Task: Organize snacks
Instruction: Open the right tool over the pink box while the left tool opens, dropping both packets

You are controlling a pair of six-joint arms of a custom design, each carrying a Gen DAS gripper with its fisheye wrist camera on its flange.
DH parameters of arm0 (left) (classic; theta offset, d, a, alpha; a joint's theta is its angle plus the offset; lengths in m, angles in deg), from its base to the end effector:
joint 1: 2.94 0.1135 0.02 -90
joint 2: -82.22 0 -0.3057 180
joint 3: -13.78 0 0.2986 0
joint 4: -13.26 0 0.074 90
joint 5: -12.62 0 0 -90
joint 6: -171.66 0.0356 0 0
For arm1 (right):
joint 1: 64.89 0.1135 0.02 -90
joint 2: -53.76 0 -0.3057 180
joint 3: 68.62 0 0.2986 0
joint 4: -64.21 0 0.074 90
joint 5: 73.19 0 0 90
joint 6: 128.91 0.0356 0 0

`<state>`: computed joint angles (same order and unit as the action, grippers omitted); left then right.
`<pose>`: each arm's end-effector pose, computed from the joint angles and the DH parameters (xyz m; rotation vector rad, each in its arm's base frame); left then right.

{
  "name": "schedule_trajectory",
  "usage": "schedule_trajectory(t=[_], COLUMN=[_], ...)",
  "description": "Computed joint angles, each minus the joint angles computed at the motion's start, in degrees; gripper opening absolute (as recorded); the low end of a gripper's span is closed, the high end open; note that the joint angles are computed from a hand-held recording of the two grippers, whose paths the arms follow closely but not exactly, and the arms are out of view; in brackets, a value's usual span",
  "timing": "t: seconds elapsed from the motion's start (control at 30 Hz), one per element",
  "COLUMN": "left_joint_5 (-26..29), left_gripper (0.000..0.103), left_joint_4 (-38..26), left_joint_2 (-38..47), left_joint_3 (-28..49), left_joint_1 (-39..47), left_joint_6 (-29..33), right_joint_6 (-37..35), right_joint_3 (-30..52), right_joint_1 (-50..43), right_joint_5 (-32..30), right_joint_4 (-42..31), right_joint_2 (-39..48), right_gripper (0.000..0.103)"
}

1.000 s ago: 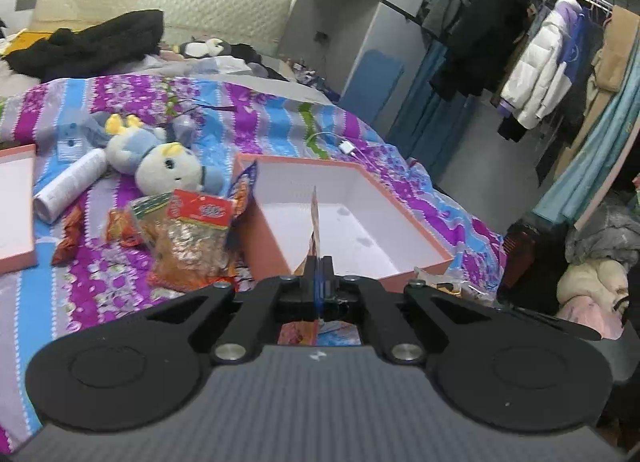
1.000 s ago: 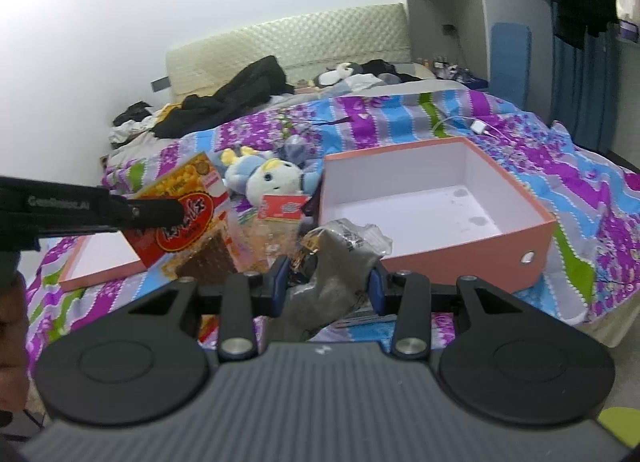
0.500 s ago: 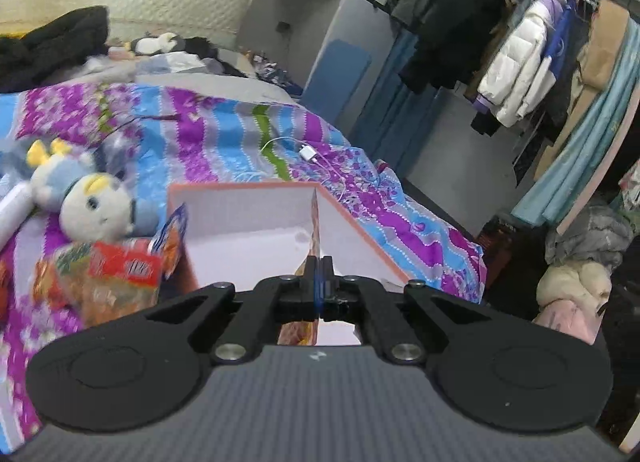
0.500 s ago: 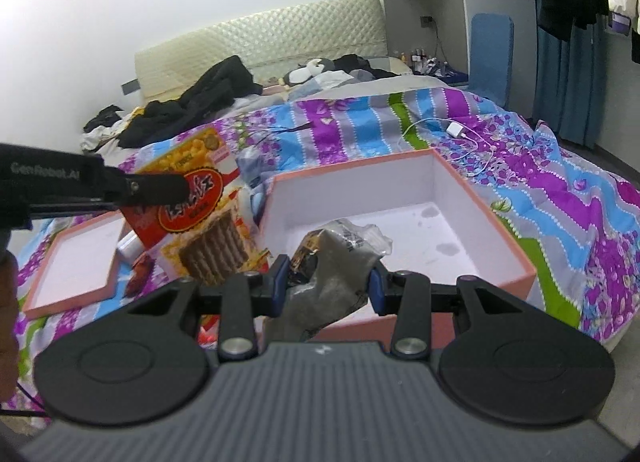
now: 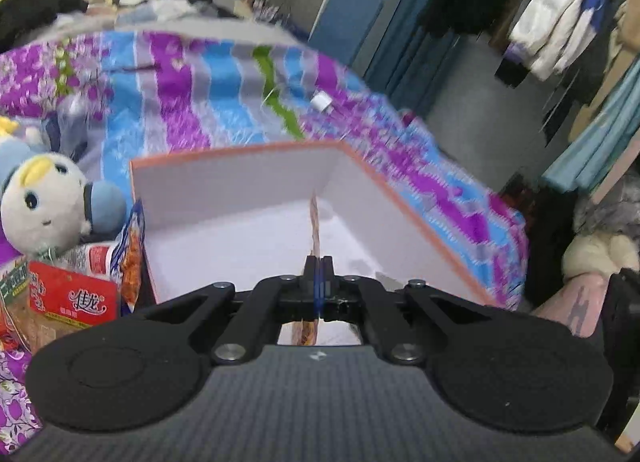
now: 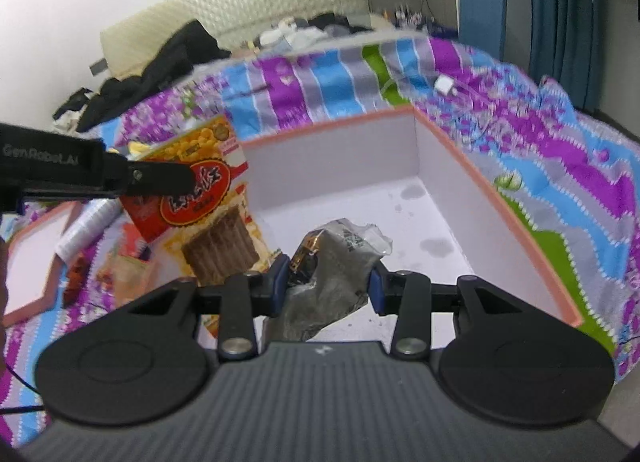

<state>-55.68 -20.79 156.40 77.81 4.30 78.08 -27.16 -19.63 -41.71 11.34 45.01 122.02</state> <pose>0.3066 0.0257 0.2803 -0.0315 2.3094 -0.4100 0.2508 0.1111 0.2308 -0.2787 2.2578 0.4331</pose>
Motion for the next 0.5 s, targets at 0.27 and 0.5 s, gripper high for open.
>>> schedule_trajectory(t=[0.27, 0.5], left_joint_5=[-1.90, -2.70], left_gripper=[0.002, 0.043], left_joint_4=[1.29, -0.53], left_joint_2=[3.14, -3.08], left_joint_3=[-1.40, -3.16], left_joint_1=[0.25, 1.76], left_joint_6=[2.39, 1.76], right_joint_6=[0.99, 0.56], right_joint_3=[0.15, -0.29], right_joint_1=[-0.65, 0.20], right_joint_5=[-0.57, 1.49], right_joint_4=[1.53, -1.36], right_joint_2=[4.47, -0.23], right_gripper=[0.045, 0.058])
